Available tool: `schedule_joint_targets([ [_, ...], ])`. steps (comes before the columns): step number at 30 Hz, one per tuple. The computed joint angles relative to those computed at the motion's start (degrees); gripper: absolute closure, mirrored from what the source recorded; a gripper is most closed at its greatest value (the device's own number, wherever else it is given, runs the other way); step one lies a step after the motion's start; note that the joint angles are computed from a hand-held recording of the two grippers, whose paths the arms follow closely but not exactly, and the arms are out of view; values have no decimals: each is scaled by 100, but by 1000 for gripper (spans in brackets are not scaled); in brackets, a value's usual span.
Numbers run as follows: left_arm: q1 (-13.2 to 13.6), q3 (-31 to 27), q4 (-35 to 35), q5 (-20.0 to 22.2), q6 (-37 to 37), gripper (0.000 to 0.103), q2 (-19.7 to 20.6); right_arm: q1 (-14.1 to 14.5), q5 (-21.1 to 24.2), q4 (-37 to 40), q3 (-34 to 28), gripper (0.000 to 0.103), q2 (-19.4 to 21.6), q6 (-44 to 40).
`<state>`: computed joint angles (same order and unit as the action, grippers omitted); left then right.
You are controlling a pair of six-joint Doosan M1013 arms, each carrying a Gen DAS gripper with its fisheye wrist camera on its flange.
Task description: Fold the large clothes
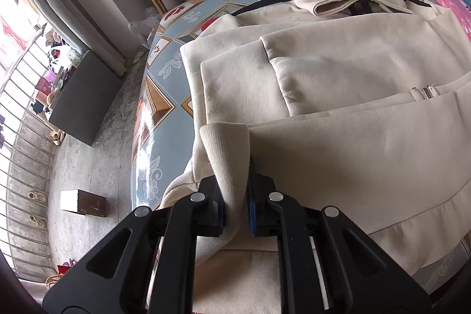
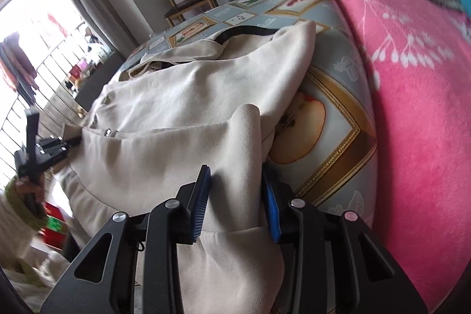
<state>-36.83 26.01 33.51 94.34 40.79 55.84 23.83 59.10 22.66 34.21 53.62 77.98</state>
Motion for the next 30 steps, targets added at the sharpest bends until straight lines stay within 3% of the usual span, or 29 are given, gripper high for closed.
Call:
schedule_joint_targets([
  [8,-20,-204,113,195,109,92,118,116,-407,-539,294,72,-179,-13],
  [13,-40,-514,202,449,204,92,286,179,-689,-834,467,79,-280,-9],
  [22,-52,-948,314,778,429,92,513,111,-797,-441,551,86,-312,-66],
  [24,-50,-869,296,715,444,94,473,34,-720,-41,540,86,-286,-139],
  [30,-26,119,107,-90,-16,95,-50,-186,-200,1010,328,84,-128,-447],
])
